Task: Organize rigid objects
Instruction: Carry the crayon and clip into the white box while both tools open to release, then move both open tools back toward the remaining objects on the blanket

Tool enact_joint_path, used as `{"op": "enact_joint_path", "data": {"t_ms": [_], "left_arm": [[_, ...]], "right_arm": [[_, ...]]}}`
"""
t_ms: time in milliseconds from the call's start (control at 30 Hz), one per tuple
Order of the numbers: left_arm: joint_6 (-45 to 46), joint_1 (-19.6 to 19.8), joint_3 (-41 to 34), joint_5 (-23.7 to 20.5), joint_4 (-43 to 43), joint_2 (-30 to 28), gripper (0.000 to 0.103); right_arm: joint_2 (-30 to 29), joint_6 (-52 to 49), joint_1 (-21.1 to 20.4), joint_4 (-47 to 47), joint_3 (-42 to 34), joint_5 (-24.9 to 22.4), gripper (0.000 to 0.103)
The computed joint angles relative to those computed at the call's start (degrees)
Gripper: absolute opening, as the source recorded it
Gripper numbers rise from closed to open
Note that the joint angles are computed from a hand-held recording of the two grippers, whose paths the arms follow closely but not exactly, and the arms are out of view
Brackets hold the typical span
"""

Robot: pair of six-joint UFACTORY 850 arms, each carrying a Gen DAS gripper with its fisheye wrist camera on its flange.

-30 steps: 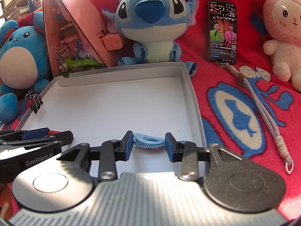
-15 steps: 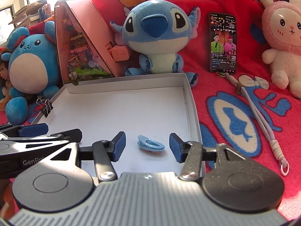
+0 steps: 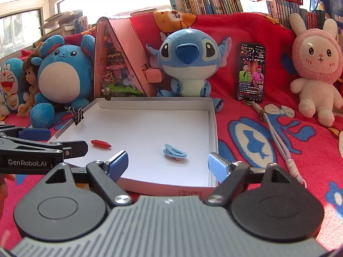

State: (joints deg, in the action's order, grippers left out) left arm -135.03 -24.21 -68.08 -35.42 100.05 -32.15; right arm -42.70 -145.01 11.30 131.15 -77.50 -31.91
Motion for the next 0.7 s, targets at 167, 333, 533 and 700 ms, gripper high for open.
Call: {"op": "enact_joint_path", "data": {"t_ms": [167, 333, 533, 700], "left_arm": [[-3.9, -1.4, 3.6, -0.2, 2.8, 2.0, 0.088], [-7.7, -2.3, 6.4, -0.1, 4.4, 3.5, 0.088], [-9.8, -3.8, 8.7, -1.4, 4.7, 4.4, 0.089], [-13.7, -5.5, 10.7, -3.5, 6.8, 4.7, 0.089]], "right_arm": [[1.8, -3.3, -0.7, 1.1, 4.1, -2.3, 0.092], [3.2, -6.6, -1.3, 2.3, 7.6, -4.6, 0.094], [4.6, -8.9, -1.8, 2.9, 11.0, -6.3, 0.095], [5.0, -11.2, -1.7, 4.0, 12.8, -6.8, 0.095]]}}
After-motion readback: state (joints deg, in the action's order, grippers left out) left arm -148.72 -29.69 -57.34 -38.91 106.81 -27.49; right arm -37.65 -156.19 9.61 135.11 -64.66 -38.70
